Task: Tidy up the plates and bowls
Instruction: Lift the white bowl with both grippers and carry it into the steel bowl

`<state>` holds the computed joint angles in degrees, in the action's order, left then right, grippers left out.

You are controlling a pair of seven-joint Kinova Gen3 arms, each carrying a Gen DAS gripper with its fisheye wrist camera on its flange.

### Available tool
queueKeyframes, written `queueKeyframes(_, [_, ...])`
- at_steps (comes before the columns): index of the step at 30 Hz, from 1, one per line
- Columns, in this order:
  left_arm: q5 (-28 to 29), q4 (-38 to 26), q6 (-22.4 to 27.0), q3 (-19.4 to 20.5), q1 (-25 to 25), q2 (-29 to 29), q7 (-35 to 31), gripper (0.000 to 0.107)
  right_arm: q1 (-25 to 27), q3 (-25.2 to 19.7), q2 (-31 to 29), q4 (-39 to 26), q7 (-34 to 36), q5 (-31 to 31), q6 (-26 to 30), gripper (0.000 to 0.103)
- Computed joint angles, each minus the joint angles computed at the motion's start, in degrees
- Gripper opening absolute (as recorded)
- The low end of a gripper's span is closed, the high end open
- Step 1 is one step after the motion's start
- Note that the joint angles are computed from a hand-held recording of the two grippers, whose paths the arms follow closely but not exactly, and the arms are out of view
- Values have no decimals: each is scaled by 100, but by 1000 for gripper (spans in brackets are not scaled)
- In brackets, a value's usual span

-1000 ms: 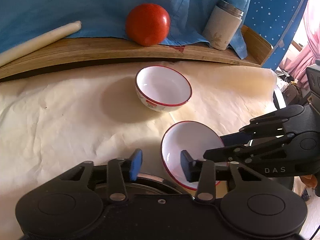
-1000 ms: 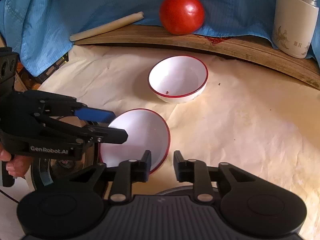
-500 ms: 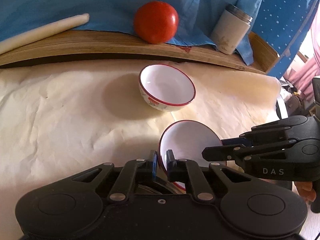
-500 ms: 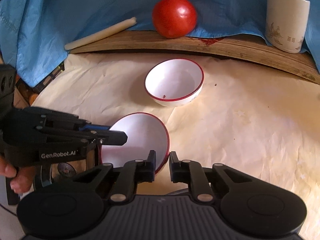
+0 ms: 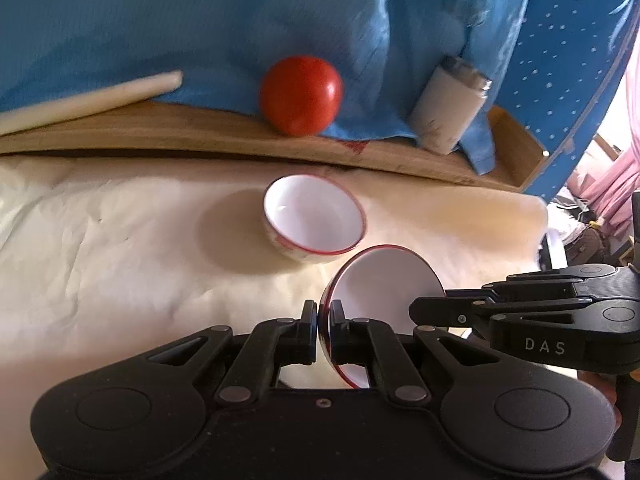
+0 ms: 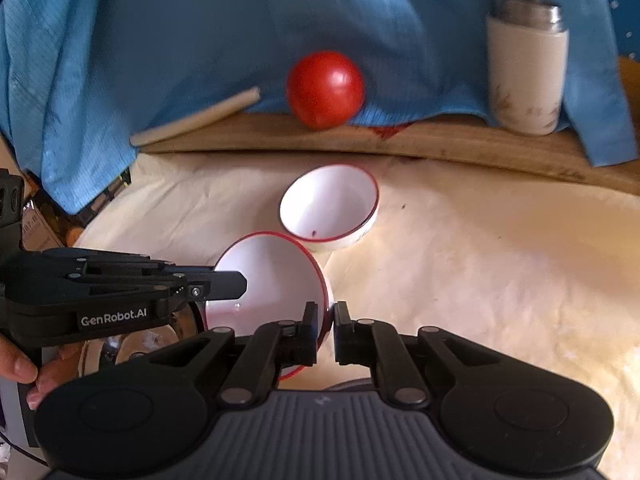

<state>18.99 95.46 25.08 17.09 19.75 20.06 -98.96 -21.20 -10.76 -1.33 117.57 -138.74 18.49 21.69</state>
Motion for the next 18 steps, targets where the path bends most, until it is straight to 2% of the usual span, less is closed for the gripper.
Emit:
queueKeyframes(7, [134, 79, -123, 169, 90, -213, -115, 5, 271, -399, -639, 318, -749, 632, 186, 8])
queueKeyframes(18, [134, 146, 51, 206, 459, -354, -199, 6, 776, -887, -1379, 813, -792, 296, 481, 8])
